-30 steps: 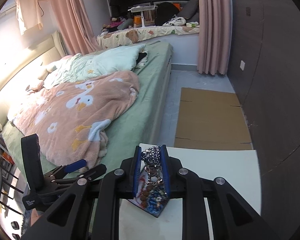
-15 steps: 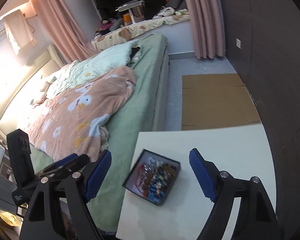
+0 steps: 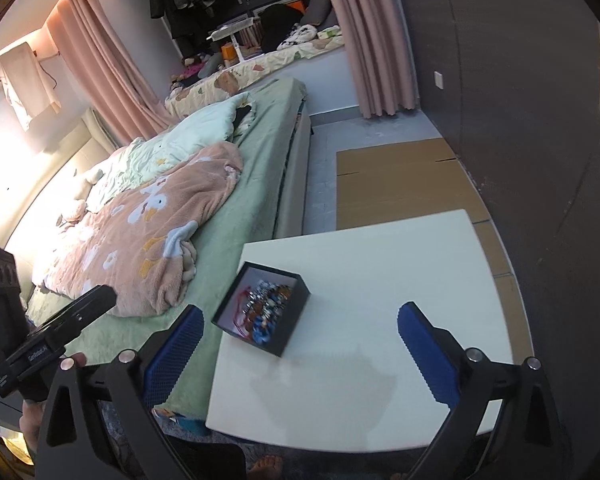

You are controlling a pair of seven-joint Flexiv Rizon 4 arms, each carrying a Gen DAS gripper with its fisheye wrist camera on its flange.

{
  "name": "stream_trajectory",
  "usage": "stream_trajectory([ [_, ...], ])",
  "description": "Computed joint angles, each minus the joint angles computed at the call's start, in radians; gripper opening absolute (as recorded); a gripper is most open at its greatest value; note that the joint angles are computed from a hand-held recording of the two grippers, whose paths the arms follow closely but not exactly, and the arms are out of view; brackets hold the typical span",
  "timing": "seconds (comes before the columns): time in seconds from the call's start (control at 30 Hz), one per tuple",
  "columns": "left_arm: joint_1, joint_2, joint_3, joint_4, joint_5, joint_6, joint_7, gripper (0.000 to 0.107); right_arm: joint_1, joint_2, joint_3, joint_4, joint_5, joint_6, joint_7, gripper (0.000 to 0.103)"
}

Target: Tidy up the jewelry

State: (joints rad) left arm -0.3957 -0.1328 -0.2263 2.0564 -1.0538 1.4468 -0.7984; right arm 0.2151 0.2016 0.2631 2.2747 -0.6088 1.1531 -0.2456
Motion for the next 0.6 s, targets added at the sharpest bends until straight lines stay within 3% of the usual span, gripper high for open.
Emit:
stream_trajectory([
  [0.23,-0.057,0.083,0.015,0.085,0.004,0.032,0.014,0.098,-0.013,0.126,0.041,0.110,0.019,0.007,0.020,0.095],
  [0.4,-0.111,0.125,0.034,0.150,0.044,0.113,-0.016,0.098,-0.024,0.188,0.071,0.163,0.019,0.011,0.027,0.095],
  [0.6,-0.218,0.135,0.046,0.183,-0.135,0.207,0.131,0.098,-0.028,0.239,0.106,0.222,0.005,0.044,0.036,0.095],
])
